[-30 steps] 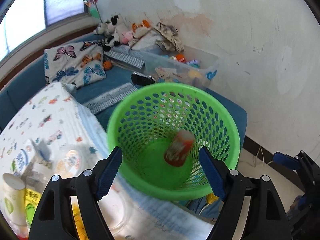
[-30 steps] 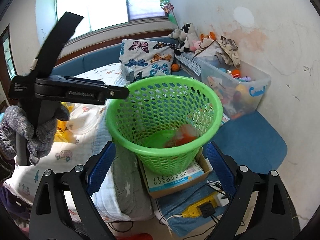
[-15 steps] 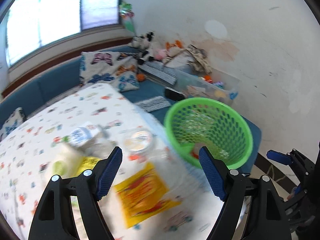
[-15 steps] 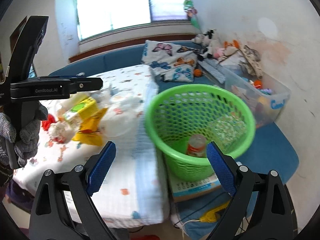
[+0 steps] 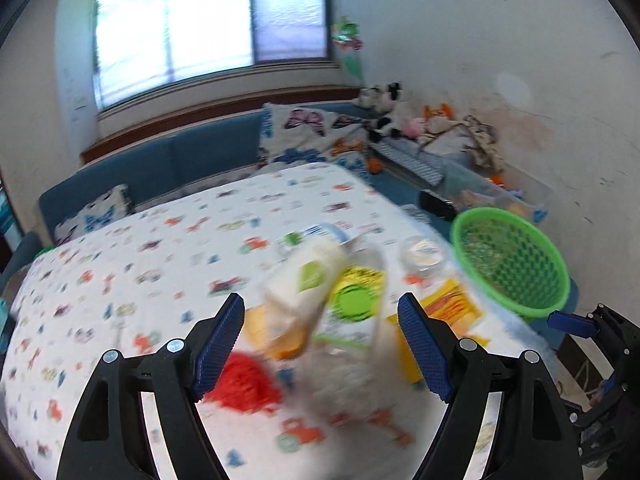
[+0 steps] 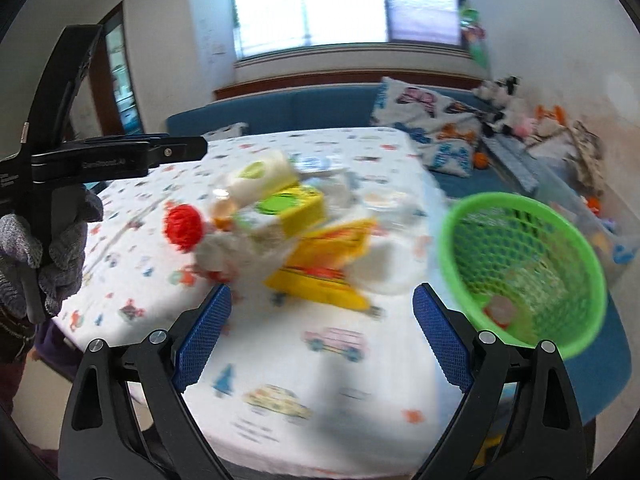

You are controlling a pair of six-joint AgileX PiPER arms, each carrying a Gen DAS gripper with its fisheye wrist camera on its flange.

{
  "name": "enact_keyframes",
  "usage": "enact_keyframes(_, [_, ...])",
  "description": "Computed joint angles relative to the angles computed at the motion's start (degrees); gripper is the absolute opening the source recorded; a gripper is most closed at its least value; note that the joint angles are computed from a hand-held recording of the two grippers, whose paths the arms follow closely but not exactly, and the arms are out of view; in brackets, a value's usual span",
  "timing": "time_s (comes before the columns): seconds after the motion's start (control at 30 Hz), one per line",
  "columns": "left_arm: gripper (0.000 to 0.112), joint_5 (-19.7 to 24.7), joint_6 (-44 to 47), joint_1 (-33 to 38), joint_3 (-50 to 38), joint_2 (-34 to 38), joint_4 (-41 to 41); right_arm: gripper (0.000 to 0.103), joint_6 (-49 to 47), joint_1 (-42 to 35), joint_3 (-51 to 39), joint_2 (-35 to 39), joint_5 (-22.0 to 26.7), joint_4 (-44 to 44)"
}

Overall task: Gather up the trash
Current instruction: 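Move both tools back over the bed toward the remaining trash, then grasp the white paper ball with the right gripper while the left gripper grasps the red net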

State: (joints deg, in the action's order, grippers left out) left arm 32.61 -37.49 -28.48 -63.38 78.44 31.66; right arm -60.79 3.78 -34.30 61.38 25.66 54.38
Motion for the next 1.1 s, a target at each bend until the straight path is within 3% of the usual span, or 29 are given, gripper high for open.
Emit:
enact_keyframes(0.2, [0.076,-2.19,0.73,6.45,6.49,-4.89,-2.51,0.088,7.02,12.34,-2.74,6.18,-5.95,-3.07])
enact_keyframes(0.5, [0.076,-5.84,7.67,14.57,13.18,-9.02,-9.4,0.081,14.97,18.97,-8.71,15.43,-8.81,-7.34])
enact_keyframes(0.93, [0.077,-8.28,16.98,18.75,16.77,-8.35,-18.32,0.064,22.41,22.33,-14.3,26.51,-10.45,-12.25])
enact_keyframes(1.1, [0.078,-8.96,19.83,19.11,16.23,-5.65,-21.99,0.051,15.46,21.28,-14.23,27.64,-9.3,-4.76])
